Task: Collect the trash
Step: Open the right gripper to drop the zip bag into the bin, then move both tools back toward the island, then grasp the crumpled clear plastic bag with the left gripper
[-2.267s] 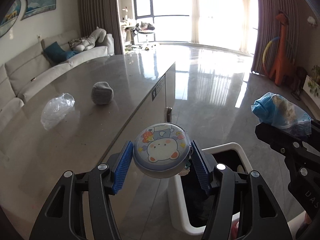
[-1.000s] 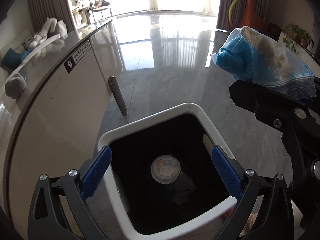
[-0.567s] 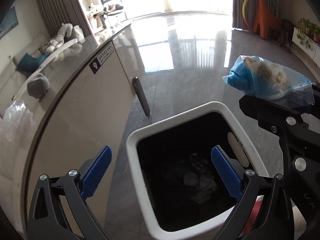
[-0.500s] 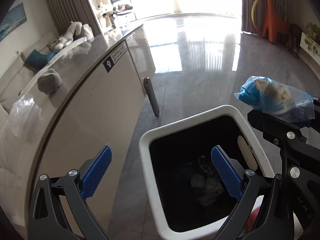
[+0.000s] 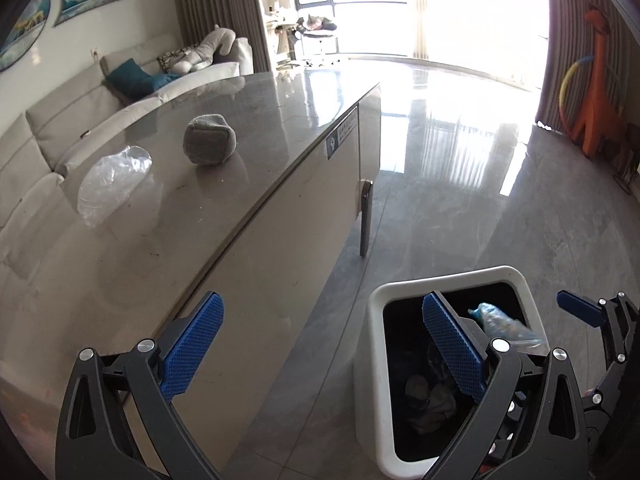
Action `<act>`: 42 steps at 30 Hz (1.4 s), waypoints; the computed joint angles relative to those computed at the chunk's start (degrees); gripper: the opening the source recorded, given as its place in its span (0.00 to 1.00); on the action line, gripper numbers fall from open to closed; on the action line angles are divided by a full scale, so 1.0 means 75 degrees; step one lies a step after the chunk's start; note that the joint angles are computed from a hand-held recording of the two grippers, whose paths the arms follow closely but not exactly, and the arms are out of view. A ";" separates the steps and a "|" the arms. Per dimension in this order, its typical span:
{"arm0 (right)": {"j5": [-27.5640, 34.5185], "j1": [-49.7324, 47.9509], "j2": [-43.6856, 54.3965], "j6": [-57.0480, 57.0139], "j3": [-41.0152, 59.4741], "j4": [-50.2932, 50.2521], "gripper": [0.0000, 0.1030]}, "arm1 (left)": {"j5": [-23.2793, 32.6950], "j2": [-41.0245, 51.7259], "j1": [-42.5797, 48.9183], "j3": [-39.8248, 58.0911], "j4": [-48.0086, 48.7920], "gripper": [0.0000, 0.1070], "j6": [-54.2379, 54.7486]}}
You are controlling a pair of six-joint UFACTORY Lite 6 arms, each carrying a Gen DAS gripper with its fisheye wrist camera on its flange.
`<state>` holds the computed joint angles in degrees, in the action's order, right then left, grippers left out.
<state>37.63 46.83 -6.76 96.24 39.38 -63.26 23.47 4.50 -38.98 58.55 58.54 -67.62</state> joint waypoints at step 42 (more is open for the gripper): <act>-0.0411 -0.0617 0.6074 -0.3489 1.0319 0.0131 0.95 | -0.0720 0.1946 0.4816 0.4101 -0.5953 0.92 0.7141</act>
<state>34.55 42.21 38.80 70.07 116.77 -62.27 18.07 19.09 -2.86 89.31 13.89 -14.06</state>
